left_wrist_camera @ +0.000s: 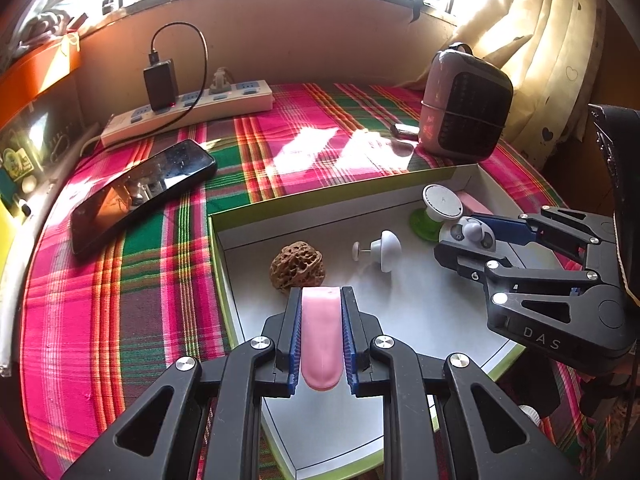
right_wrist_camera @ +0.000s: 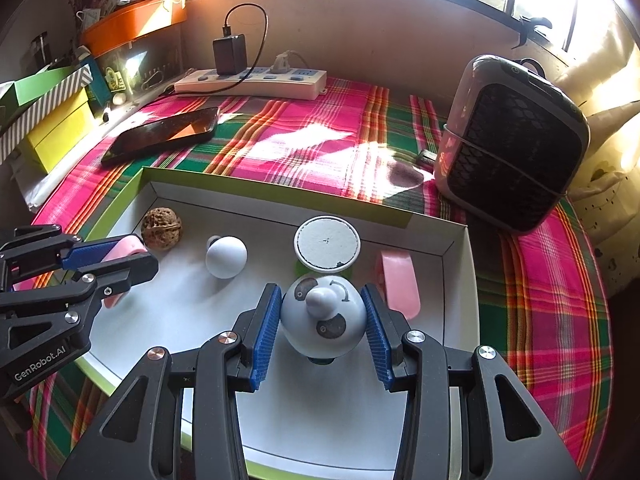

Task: Organize objects
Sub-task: 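Lower and open the left tool on the pink comb while the right tool releases the fan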

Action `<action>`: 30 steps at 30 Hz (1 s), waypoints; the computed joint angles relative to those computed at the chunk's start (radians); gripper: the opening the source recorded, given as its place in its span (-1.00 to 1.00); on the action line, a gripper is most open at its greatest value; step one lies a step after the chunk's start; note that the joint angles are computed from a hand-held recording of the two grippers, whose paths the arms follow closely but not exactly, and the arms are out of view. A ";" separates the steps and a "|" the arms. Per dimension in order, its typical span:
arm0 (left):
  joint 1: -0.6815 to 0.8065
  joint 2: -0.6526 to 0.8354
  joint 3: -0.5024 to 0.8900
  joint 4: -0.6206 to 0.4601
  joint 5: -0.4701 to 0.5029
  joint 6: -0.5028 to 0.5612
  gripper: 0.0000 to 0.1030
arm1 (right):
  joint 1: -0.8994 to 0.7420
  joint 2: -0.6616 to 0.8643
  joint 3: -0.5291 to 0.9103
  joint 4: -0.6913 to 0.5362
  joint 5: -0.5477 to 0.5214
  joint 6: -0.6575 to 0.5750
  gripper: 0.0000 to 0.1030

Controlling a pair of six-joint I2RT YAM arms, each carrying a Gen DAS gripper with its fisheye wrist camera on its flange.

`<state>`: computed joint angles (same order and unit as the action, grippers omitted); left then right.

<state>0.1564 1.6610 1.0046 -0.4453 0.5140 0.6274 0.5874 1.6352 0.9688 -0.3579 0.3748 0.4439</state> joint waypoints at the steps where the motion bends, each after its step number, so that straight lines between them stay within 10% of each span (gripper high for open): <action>1: -0.001 0.000 -0.001 0.001 -0.001 0.000 -0.69 | 0.001 0.000 0.000 0.001 0.000 -0.001 -0.17; 30: -0.012 0.002 -0.002 0.000 -0.012 -0.005 -0.68 | 0.006 0.003 -0.001 -0.001 0.017 0.009 -0.17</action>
